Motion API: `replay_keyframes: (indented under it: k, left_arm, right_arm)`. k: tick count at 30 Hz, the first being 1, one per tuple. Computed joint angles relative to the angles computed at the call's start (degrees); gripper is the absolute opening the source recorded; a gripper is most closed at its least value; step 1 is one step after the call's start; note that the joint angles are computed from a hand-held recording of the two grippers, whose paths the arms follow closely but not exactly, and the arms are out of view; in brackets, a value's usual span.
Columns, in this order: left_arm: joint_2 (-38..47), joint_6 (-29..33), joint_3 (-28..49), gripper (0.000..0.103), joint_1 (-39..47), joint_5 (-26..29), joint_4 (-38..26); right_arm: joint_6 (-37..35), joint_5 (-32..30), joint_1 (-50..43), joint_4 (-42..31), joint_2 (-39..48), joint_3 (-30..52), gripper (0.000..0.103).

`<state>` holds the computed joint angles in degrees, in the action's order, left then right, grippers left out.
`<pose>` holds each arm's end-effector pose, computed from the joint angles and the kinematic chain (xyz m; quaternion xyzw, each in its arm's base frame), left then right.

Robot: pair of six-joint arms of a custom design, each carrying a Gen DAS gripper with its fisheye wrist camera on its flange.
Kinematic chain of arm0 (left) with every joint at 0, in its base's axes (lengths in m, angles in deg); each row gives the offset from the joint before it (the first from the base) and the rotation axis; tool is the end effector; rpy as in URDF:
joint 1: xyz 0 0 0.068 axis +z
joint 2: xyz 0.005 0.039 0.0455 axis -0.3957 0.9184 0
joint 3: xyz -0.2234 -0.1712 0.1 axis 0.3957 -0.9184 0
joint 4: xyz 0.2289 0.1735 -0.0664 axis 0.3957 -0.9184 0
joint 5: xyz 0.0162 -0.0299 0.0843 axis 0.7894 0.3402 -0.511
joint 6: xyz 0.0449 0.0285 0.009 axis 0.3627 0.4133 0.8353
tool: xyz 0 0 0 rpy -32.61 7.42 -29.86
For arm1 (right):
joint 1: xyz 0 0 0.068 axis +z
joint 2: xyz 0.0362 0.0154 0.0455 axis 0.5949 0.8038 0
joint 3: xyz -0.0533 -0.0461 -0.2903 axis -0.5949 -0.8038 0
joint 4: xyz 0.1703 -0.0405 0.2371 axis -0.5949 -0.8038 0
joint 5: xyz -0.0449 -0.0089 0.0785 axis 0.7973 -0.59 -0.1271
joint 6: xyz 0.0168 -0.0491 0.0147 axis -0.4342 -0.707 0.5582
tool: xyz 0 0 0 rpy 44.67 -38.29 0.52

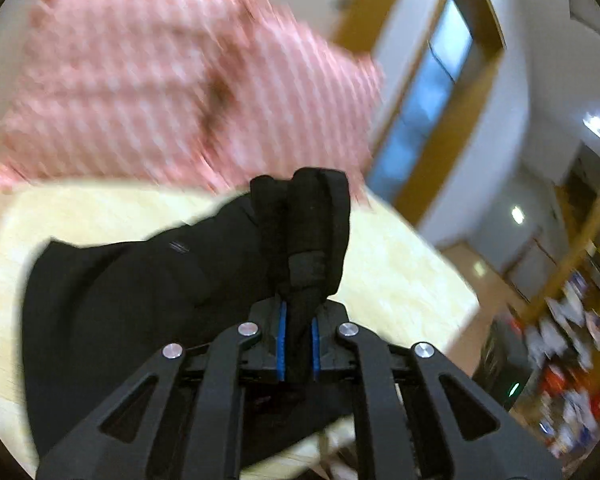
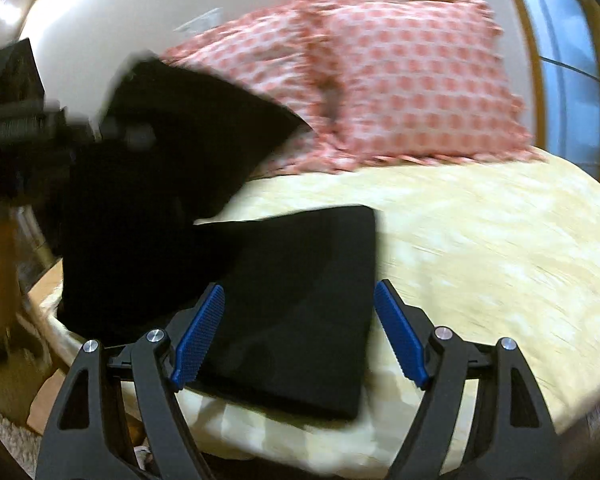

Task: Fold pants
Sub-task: 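Grasp the folded pants edge with the left gripper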

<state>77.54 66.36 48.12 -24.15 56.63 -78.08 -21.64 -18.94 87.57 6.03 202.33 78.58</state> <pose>0.3353 -0.0293 0.1321 0.2240 0.8501 -0.3097 0.3623 0.2278 0.2480 0.0518 0.0303 0.8537 0.0963 0.5109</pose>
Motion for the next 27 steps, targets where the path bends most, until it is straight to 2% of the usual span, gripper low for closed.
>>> replay_keyframes:
  k: [2, 4, 6, 11, 14, 17, 21, 22, 23, 24, 25, 27]
  left_arm:
    - [6.47, 2.57, 1.37, 0.008, -4.86, -3.95, -2.44]
    - [8.67, 3.33, 0.23, 0.008, -6.77, -6.01, -0.29]
    - [7.30, 2.18, -1.66, 0.008, -7.38, -7.09, 2.43]
    - [2.86, -1.04, -2.94, 0.008, -8.39, -8.09, 4.79]
    - [5.31, -1.54, -1.87, 0.008, -10.77, -9.62, 4.05]
    - [10.13, -0.20, -2.44, 0.010, -14.03, -14.55, 7.10]
    - [8.13, 2.38, -6.59, 0.016, -15.44, -17.99, 13.18]
    - [7.17, 3.60, -7.33, 0.022, -15.38, -18.23, 13.51]
    - [5.73, 5.26, -8.24, 0.045, -14.86, -17.87, 13.06]
    - [4.19, 6.82, -9.16, 0.060, -13.78, -16.10, 11.71]
    - [2.03, 8.64, -10.51, 0.078, -11.21, -12.02, 10.31]
    - [-1.27, 11.09, -12.83, 0.079, -6.76, -6.64, 9.25]
  right_arm:
    - [2.61, 1.12, -0.64, 0.25, -0.67, -2.72, 0.079]
    - [4.52, 1.89, -1.32, 0.99, -1.00, -5.08, 0.079]
    - [5.18, 2.04, -2.27, 1.74, -1.13, -6.43, 0.079]
    - [5.52, 3.00, -3.54, 4.06, -1.57, -8.54, 0.079]
    - [5.59, 3.86, -3.84, 4.52, -1.74, -9.11, 0.079]
    - [6.48, 5.32, -3.73, 3.04, -2.24, -9.49, 0.079]
    - [7.62, 7.18, -3.99, 1.31, -4.41, -10.81, 0.079]
    - [7.69, 7.50, -3.98, 1.13, -4.86, -11.02, 0.079]
    - [7.51, 8.22, -3.88, 1.07, -5.73, -11.43, 0.079]
    - [7.10, 8.78, -3.78, 0.85, -6.59, -11.58, 0.079]
    - [6.49, 9.30, -3.63, 0.88, -7.34, -11.70, 0.079]
    - [4.03, 10.63, -3.08, 1.40, -9.18, -11.71, 0.079]
